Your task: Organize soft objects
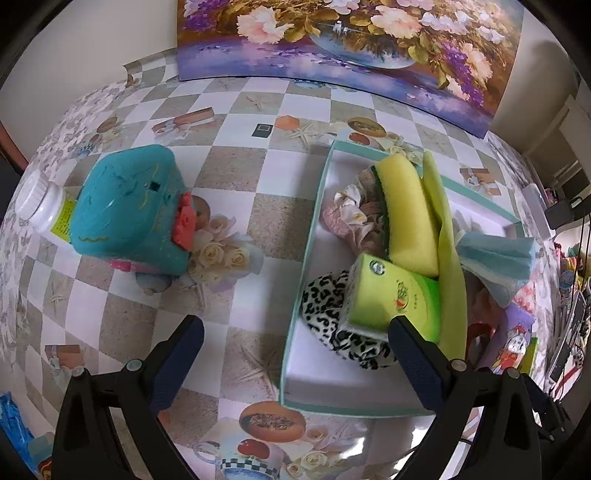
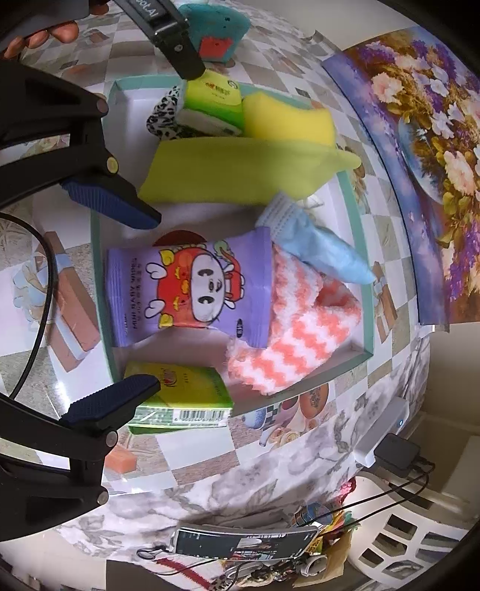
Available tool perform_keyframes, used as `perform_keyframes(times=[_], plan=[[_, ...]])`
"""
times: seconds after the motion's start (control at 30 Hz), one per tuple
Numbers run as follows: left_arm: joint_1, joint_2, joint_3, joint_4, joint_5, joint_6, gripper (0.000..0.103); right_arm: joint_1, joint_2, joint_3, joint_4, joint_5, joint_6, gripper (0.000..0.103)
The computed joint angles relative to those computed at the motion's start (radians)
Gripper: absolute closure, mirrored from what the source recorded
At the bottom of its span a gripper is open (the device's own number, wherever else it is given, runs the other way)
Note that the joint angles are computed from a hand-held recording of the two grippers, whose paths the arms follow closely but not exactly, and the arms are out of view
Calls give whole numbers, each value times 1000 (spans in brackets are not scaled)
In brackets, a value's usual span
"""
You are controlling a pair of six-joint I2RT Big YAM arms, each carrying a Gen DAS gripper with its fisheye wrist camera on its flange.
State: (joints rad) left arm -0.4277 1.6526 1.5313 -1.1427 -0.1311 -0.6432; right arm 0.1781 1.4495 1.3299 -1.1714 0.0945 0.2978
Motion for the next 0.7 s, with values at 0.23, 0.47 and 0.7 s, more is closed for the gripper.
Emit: perform_keyframes(times=[0.23,0.47,0.7], plan=[[-1,-27,-27,-54,-32,22,3,5,-21,-16,-9,-12,24,19],[-7,-68,-61,-91,-101,28,3,29,-45,-27,-14,-5,31,19],[-13,-102,-92,-105,-93,46,3,50,-70,-35,-7,7,34,19]])
